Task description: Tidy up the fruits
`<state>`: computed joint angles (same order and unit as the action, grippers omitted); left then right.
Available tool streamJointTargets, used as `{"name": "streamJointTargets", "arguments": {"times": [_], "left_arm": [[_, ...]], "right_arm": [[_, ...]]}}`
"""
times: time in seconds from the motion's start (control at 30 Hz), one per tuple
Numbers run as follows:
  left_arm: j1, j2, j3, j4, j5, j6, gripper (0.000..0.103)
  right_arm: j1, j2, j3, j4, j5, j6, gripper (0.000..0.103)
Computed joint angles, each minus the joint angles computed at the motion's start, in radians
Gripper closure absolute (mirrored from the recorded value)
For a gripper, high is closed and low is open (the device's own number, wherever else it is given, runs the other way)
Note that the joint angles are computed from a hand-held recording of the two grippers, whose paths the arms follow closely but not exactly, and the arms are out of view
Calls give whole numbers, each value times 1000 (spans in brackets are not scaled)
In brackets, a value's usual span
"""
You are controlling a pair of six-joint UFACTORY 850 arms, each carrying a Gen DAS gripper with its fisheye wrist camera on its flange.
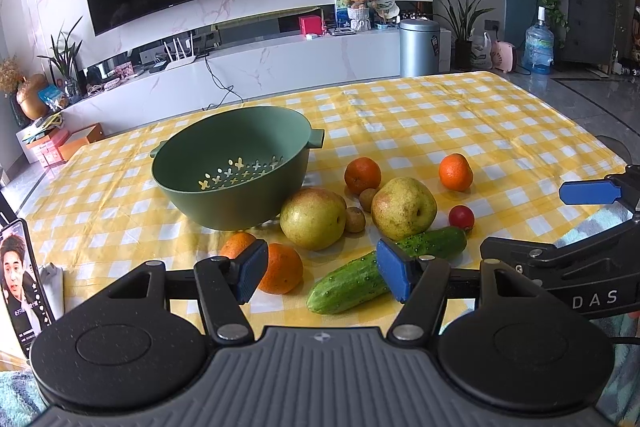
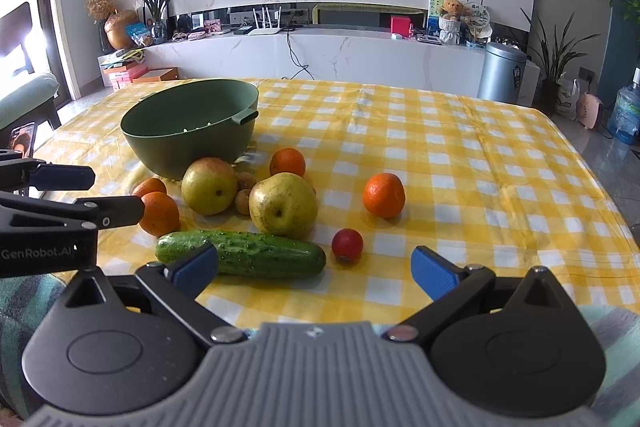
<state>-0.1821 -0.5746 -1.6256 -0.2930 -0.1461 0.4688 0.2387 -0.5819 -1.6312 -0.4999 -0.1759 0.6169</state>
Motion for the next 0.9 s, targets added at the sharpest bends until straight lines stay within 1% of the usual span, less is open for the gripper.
{"name": "streamJointTargets", "arguments": {"times": [0.73, 0.9], "left_arm": [[3, 2, 7, -34, -3, 32, 29], [4, 3, 11, -75, -12, 74, 29]], "right_arm": [[-1, -9, -10, 30, -19, -32, 4], [0, -11, -14, 34, -23, -36, 4]]}}
